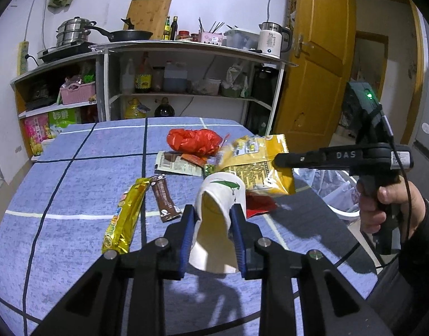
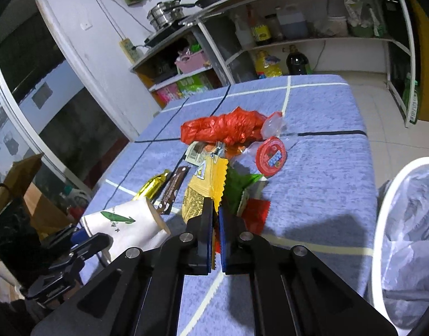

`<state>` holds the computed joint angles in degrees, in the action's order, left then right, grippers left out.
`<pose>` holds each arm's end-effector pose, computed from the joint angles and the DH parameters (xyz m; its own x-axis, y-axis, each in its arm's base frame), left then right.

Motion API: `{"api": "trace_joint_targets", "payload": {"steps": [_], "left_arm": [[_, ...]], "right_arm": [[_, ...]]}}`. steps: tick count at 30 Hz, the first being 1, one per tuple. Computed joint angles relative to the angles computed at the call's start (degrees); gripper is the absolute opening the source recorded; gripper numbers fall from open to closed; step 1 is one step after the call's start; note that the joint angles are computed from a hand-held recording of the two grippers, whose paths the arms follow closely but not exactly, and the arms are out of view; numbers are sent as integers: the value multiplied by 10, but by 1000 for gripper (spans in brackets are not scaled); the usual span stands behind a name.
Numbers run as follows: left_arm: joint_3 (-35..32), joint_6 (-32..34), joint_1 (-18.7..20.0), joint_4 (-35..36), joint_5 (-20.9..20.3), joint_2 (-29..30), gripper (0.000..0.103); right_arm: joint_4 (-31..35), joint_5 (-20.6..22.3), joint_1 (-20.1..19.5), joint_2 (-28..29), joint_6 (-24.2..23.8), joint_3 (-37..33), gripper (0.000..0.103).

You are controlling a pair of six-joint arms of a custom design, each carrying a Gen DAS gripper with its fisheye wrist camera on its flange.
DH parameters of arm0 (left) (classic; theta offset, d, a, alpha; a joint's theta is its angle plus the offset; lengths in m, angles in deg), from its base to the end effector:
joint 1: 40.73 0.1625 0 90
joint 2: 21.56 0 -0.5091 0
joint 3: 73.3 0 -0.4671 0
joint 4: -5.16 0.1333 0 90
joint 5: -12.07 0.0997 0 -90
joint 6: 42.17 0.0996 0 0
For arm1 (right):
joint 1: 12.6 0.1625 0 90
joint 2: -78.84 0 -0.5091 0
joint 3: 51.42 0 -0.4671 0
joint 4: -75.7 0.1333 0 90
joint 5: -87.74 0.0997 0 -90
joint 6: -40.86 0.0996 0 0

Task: Collect trash
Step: 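Carry the cup and snack bag to the wastebasket and open both tools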

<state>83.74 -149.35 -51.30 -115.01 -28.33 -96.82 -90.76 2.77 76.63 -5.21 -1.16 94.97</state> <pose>-0.2425 -0.1675 0.0743 -0.7917 -0.0470 -0.6091 0.4939 0.5377 -0.6833 0.1368 -0.3924 0.1832 -0.7489 -0.6551 0.1001 -0.6573 0.7150 -0.2382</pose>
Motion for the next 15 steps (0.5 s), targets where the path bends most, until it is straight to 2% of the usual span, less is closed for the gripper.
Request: {"api": "trace_joint_targets", "payload": {"steps": [8, 15], "left_arm": [[-18, 15, 15, -19, 21, 23, 27], [-39, 129, 59, -146, 61, 79, 27]], "right_arm": [[71, 54, -35, -72, -17, -1, 4], [109, 93, -85, -143, -22, -7, 4]]}}
